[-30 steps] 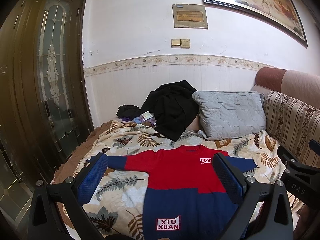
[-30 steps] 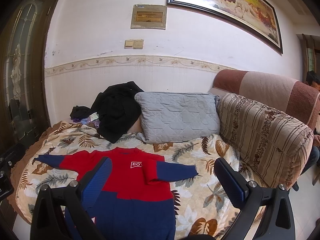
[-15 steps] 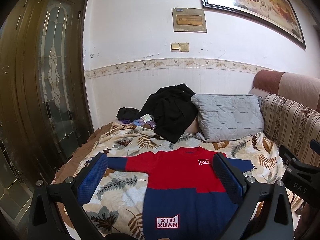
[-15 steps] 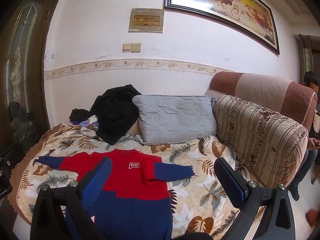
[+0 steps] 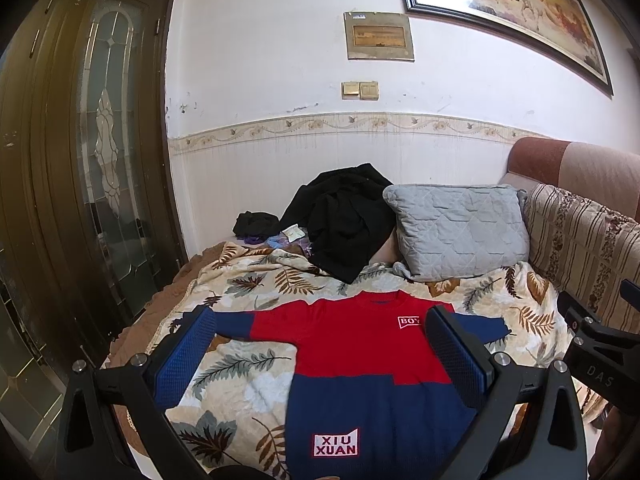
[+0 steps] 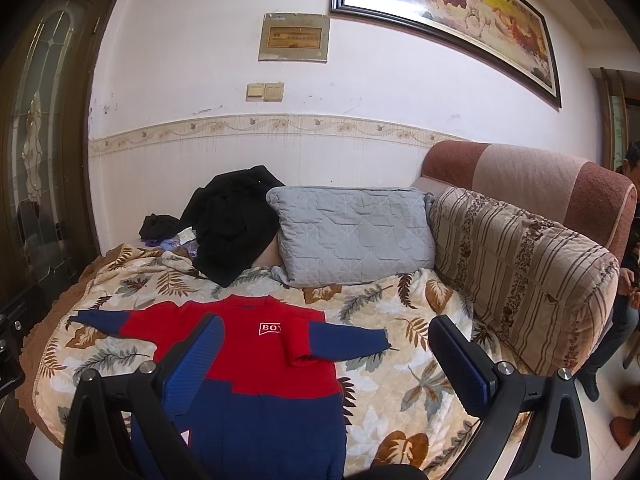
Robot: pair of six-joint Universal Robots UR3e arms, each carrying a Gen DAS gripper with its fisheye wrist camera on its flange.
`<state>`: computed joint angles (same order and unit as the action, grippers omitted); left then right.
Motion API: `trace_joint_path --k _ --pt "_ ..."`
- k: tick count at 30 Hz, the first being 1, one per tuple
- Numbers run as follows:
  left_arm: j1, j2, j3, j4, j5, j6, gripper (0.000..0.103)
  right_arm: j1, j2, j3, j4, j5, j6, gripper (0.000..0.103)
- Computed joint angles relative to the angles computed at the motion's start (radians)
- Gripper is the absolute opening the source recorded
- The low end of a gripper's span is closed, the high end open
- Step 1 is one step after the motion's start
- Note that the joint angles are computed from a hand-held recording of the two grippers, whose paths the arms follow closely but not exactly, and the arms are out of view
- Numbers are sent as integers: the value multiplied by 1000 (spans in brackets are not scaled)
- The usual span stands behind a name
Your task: Fold small clothes
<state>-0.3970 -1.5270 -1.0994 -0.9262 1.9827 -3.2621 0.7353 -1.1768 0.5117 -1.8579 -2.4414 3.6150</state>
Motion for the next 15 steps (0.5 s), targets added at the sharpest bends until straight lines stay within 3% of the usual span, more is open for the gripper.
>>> trace_joint_path --k 5,8,11,13,15 --pt "23 -23 1 2 -18 1 103 -30 18 -12 5 29 -14 103" --pt "61 -51 -27 16 -45 -2 103 -91 -48 139 -107 121 -50 103" --pt "108 -105 -89 65 -66 -4 103 -210 -144 360 -267 309 -92 103" --pt "127 -166 -122 103 -55 3 103 -346 -216 528 -382 524 -115 103" --pt "168 -255 -121 101 -99 2 103 -483 -243 643 -446 721 -114 103"
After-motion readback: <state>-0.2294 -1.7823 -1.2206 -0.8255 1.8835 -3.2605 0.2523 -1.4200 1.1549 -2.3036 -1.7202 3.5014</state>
